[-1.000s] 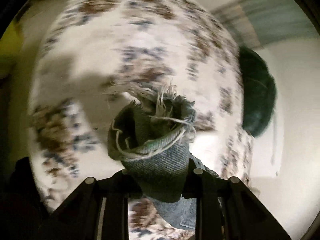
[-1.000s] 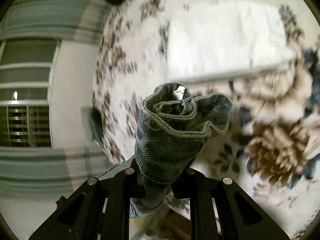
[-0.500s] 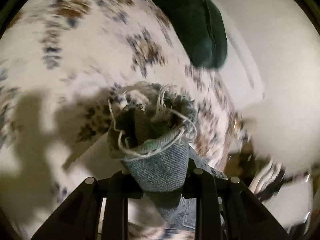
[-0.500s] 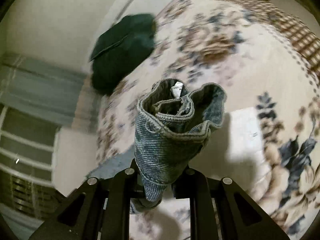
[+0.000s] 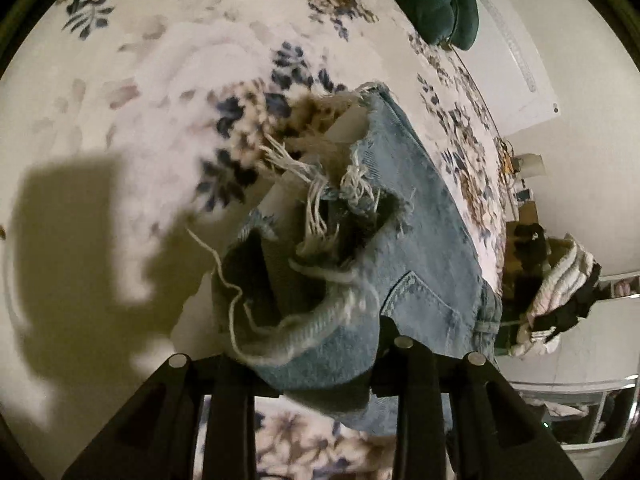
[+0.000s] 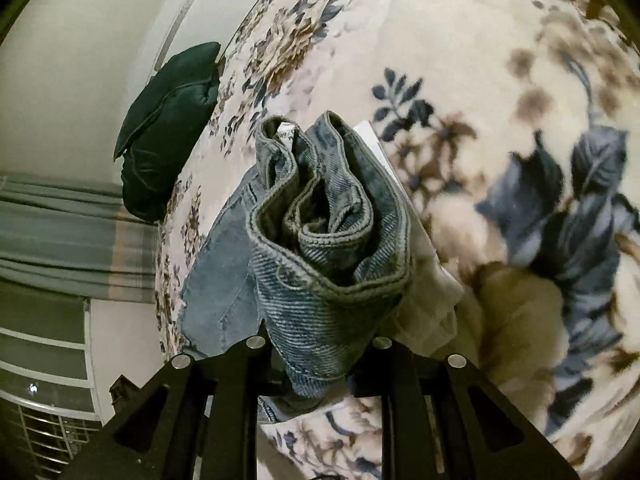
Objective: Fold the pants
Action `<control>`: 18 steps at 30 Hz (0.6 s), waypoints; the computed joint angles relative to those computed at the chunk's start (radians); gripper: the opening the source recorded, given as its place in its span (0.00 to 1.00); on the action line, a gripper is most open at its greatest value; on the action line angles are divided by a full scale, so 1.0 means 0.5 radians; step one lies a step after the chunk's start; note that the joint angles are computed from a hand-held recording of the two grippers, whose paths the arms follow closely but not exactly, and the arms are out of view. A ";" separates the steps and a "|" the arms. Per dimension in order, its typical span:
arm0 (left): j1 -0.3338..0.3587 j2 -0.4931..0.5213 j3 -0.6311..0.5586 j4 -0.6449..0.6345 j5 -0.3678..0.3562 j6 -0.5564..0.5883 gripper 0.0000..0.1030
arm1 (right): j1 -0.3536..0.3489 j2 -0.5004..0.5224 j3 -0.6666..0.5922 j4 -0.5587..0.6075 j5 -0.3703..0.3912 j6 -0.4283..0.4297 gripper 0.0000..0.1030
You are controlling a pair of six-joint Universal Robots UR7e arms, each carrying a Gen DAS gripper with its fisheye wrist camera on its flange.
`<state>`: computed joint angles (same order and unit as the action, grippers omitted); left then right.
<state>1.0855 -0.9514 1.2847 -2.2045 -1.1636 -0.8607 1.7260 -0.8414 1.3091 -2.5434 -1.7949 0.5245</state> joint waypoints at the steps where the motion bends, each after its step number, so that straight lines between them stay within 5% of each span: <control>1: 0.005 -0.020 0.008 0.016 -0.038 0.000 0.29 | -0.010 -0.005 -0.007 0.050 0.000 -0.008 0.27; 5: -0.021 0.029 -0.127 0.171 -0.061 0.061 0.36 | 0.011 -0.020 -0.060 0.253 -0.109 0.015 0.36; 7: -0.053 0.032 -0.164 0.261 0.028 0.104 0.47 | 0.036 -0.025 -0.076 0.329 -0.198 0.000 0.37; 8: -0.075 0.041 -0.193 0.320 0.097 0.142 0.56 | 0.050 -0.031 -0.073 0.370 -0.254 -0.014 0.37; 9: -0.098 0.055 -0.234 0.423 0.197 0.159 0.85 | 0.065 -0.025 -0.088 0.415 -0.316 -0.033 0.37; 10: -0.123 0.066 -0.265 0.516 0.301 0.172 0.96 | 0.090 -0.018 -0.107 0.462 -0.386 -0.048 0.38; 13: -0.165 0.070 -0.301 0.687 0.491 0.197 0.96 | 0.178 0.014 -0.185 0.615 -0.628 -0.102 0.42; 18: -0.268 0.062 -0.332 0.970 0.788 0.225 0.96 | 0.345 0.093 -0.320 0.866 -1.053 -0.197 0.76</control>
<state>0.9516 -0.9204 1.1185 -1.7195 -0.7694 -0.7484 1.8983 -0.7950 1.1489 -2.1102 -2.3214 0.4262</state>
